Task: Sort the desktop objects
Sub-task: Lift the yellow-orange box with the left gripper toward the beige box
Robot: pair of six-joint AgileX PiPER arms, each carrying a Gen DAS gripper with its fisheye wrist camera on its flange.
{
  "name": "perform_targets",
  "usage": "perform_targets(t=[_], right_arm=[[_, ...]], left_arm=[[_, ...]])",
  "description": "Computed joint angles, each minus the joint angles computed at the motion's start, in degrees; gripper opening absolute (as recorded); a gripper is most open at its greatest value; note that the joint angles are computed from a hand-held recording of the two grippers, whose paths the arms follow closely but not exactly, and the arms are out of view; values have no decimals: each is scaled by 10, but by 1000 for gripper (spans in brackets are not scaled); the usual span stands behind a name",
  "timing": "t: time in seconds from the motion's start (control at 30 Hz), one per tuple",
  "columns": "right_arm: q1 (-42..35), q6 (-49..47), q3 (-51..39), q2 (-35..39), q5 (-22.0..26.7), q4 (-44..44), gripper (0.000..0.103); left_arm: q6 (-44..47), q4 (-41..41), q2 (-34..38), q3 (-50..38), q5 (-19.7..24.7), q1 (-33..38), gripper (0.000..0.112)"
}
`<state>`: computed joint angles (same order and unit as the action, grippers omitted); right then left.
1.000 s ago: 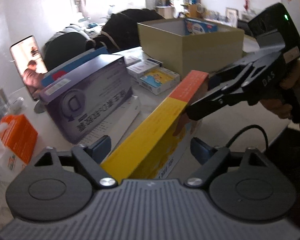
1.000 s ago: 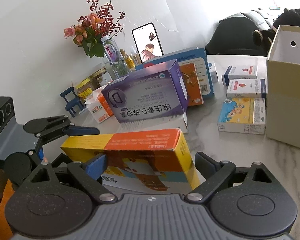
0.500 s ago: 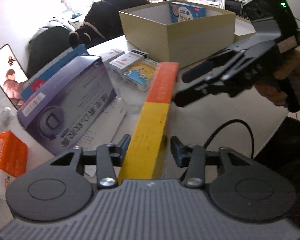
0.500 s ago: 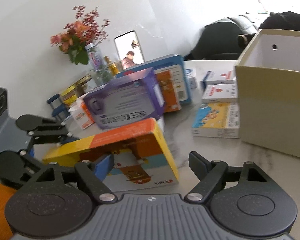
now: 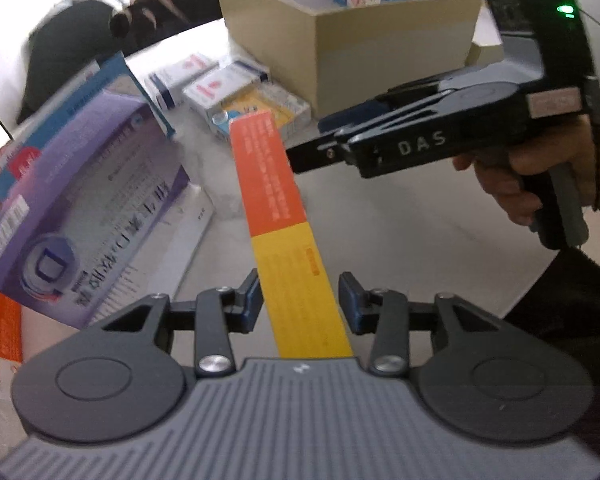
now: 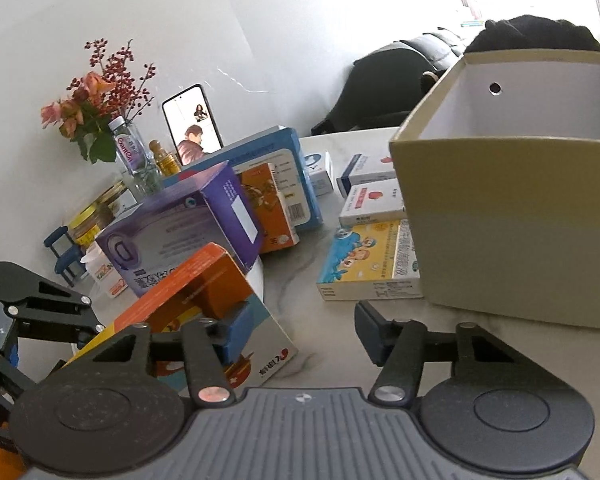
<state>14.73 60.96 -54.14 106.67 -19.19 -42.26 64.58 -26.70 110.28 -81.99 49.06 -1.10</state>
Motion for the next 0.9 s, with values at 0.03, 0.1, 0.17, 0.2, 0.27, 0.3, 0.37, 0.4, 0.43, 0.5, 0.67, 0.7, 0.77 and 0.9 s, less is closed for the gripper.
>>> perform_targets(t=[0.03, 0.1, 0.17, 0.2, 0.27, 0.3, 0.37, 0.4, 0.43, 0.5, 0.67, 0.7, 0.77, 0.9], right_arm=[[-2, 9, 1, -1, -1, -6, 60], [-4, 9, 9, -6, -5, 0, 61], [-2, -12, 17, -13, -5, 28, 70], [-1, -29, 23, -17, -8, 47, 72], [-2, -59, 37, -26, -18, 80, 79], [-3, -69, 44, -30, -25, 93, 80], [-6, -79, 58, -36, -40, 107, 82], [-8, -80, 63, -39, -46, 110, 83], [-10, -82, 69, -43, -50, 113, 84], [-14, -85, 80, -50, -57, 118, 85], [-22, -91, 104, -66, -72, 134, 87], [-25, -92, 109, -69, -74, 138, 87], [-28, -96, 116, -74, -79, 146, 87], [-38, -103, 134, -87, -91, 158, 87]], left_arm=[[-24, 17, 7, -11, 8, -6, 37], [-58, 49, 12, -20, 6, -18, 30], [-88, 78, 16, -30, 11, -29, 29], [-101, 89, 17, -35, 15, -33, 28], [-120, 104, 20, -44, 21, -38, 27], [-129, 109, 21, -47, 24, -40, 27], [-147, 114, 23, -51, 28, -42, 26], [-153, 114, 24, -55, 30, -42, 25], [-159, 110, 25, -57, 31, -39, 24], [-177, 98, 32, -70, 42, -33, 22], [-214, 93, 49, -93, 45, -36, 22], [-220, 93, 51, -98, 49, -36, 22], [-230, 90, 55, -108, 56, -37, 22], [-242, 83, 53, -123, 64, -37, 22]])
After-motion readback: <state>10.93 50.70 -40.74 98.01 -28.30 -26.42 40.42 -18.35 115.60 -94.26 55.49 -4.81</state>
